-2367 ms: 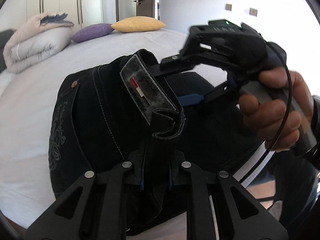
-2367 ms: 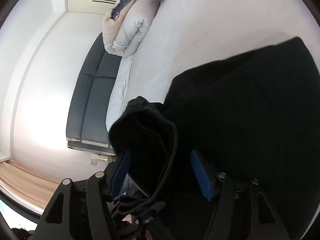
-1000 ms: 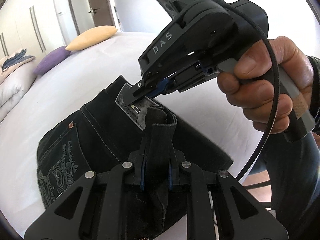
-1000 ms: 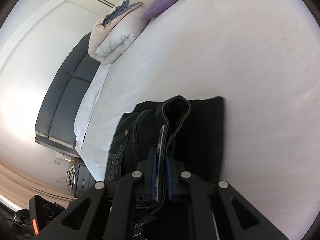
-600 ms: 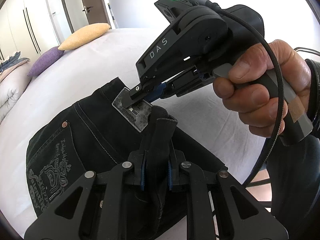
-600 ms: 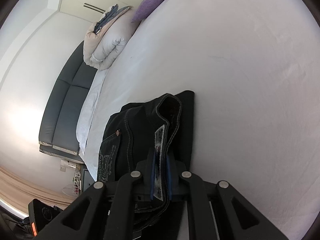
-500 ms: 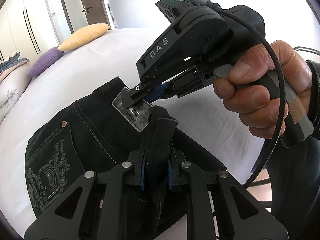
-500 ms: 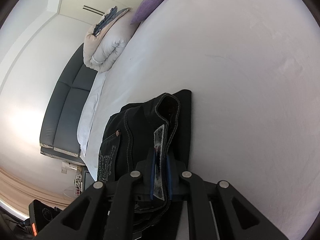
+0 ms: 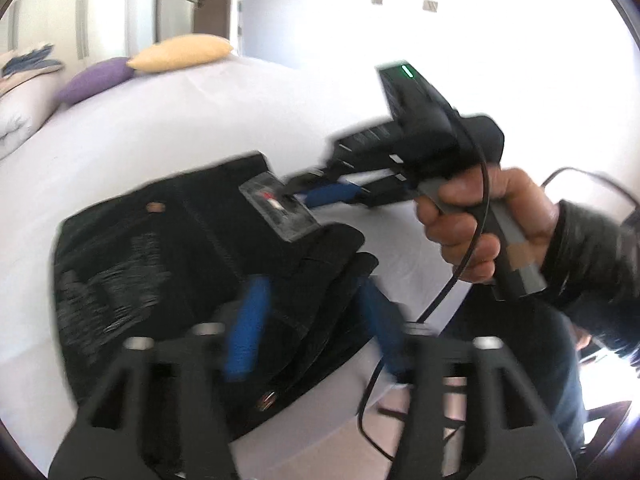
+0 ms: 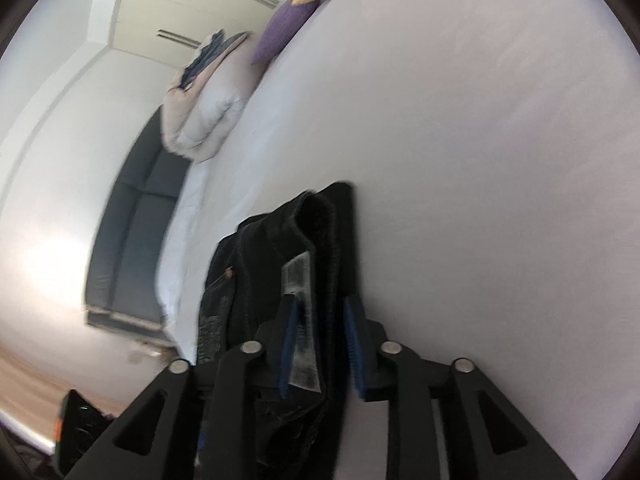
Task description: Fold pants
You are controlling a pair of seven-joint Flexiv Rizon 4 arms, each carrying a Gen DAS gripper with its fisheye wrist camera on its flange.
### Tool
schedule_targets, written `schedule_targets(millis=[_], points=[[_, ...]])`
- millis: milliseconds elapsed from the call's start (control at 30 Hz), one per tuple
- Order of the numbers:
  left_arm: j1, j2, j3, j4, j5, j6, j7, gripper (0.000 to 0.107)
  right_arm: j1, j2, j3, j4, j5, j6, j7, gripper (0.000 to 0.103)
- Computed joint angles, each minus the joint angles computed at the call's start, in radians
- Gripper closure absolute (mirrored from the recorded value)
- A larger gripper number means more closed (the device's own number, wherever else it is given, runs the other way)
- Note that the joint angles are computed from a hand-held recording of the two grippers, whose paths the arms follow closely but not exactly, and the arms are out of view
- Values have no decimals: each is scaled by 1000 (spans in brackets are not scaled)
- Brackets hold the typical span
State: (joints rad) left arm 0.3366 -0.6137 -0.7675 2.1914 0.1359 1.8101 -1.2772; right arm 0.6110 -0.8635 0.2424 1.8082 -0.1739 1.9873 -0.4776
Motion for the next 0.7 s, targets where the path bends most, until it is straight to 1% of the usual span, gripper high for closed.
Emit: schedule_targets(millis=[33, 100, 133, 167, 200, 233, 267, 300, 367, 400, 433, 467, 500, 600, 700], points=[[38, 12, -19, 22, 4, 26, -12, 46, 17, 25, -13, 19, 23, -9, 9, 69], [94, 45, -30, 37, -1, 28, -47, 46, 39, 54, -23, 42, 40, 19, -2, 69], [107, 51, -26, 34, -3, 23, -58, 46, 57, 73, -28, 49, 38, 28, -17, 74], [101, 62, 2, 26, -13, 20, -69, 46, 64, 82, -24, 49, 28, 27, -28, 82], [77, 76, 49, 10, -27, 3, -74, 49, 67, 88, -18, 45, 15, 19, -37, 84], [43, 84, 105, -13, -42, -21, -68, 61, 68, 90, -7, 33, -7, -4, -45, 86], [7, 85, 158, -41, -62, -54, -56, 67, 64, 87, 9, 19, -30, -33, -47, 87], [-10, 80, 183, -61, -84, -84, -43, 74, 62, 83, 18, 5, -44, -67, -45, 88], [-46, 61, 229, -109, -124, -151, -12, 74, 71, 77, 19, -17, -46, -155, -27, 89], [-95, 55, 287, -139, -140, -203, 2, 74, 72, 73, 22, -20, -39, -183, -15, 90], [-127, 45, 321, -156, -151, -233, 13, 74, 83, 71, 14, -15, -23, -196, -2, 99], [-143, 34, 340, -161, -160, -237, 22, 74, 111, 74, -14, 1, 2, -180, 9, 103], [-161, 32, 359, -161, -168, -233, 28, 74, 123, 73, -21, 20, 23, -135, 13, 103], [-213, 40, 412, -154, -190, -218, 46, 75, 175, 87, -60, 65, 85, -60, 19, 103], [-233, 48, 433, -146, -224, -215, 71, 75, 224, 102, -88, 107, 148, -8, 18, 103]])
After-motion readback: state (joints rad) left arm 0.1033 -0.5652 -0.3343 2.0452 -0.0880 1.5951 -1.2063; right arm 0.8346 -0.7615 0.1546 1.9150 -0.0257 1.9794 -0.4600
